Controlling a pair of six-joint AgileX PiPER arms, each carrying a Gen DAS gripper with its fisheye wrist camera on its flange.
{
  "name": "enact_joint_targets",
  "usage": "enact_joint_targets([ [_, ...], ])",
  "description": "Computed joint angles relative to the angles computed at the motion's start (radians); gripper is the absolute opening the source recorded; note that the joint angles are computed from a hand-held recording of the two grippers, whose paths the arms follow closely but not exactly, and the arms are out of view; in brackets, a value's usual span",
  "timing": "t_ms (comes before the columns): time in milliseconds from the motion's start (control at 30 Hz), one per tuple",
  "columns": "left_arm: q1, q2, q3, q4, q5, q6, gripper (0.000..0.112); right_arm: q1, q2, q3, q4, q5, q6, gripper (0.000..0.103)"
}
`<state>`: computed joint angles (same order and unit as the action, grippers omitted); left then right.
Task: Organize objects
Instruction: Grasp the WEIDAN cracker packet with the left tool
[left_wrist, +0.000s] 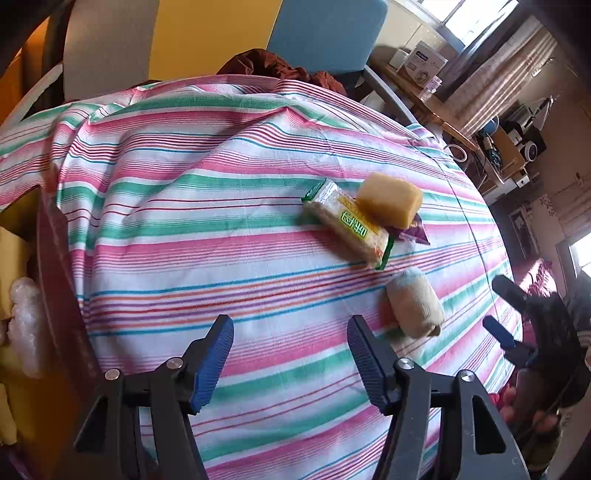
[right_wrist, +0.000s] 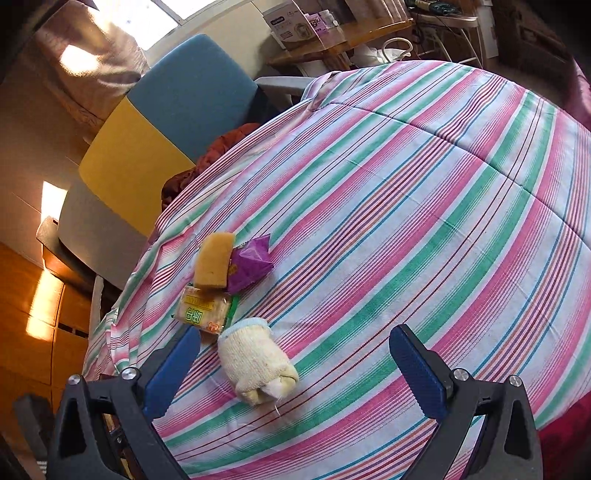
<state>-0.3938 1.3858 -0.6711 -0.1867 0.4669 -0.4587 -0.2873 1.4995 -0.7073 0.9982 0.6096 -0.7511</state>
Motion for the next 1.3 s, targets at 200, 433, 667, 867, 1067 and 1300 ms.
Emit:
enact_joint_targets([
  [200, 0.024, 0.236, -0.195, -0.079, -0.004, 0.036, 0.063, -0.008, 0.009, -0.003, 0.034, 0.041, -0.036, 0.103],
  [433, 0.012, 0.439, -0.422, 0.092, 0.035, -0.187, 0.063, -0.035, 0.028, -0.007, 0.074, 0.089, -0.073, 0.103],
  [667, -0.015, 0.554, -0.565, 0.219, 0.083, -0.326, 0.064, -0.057, 0.049, -0.013, 0.095, 0.130, -0.091, 0.103],
  [867, -0.033, 0.615, -0.667, 0.281, 0.129, -0.358, 0.065, -0.064, 0.056, -0.011, 0.113, 0.146, -0.106, 0.103],
  [1067, -0.098, 0.669, -0.733, 0.435, 0.184, -0.403, 0.070, -0.056, 0.067, -0.015, 0.105, 0.137, -0.099, 0.103],
  [1300, -0.114, 0.496, -0.435, 0.503, -0.002, -0.358, 0.050, -0.059, 0.081, -0.021, 0.097, 0.129, -0.088, 0.103],
])
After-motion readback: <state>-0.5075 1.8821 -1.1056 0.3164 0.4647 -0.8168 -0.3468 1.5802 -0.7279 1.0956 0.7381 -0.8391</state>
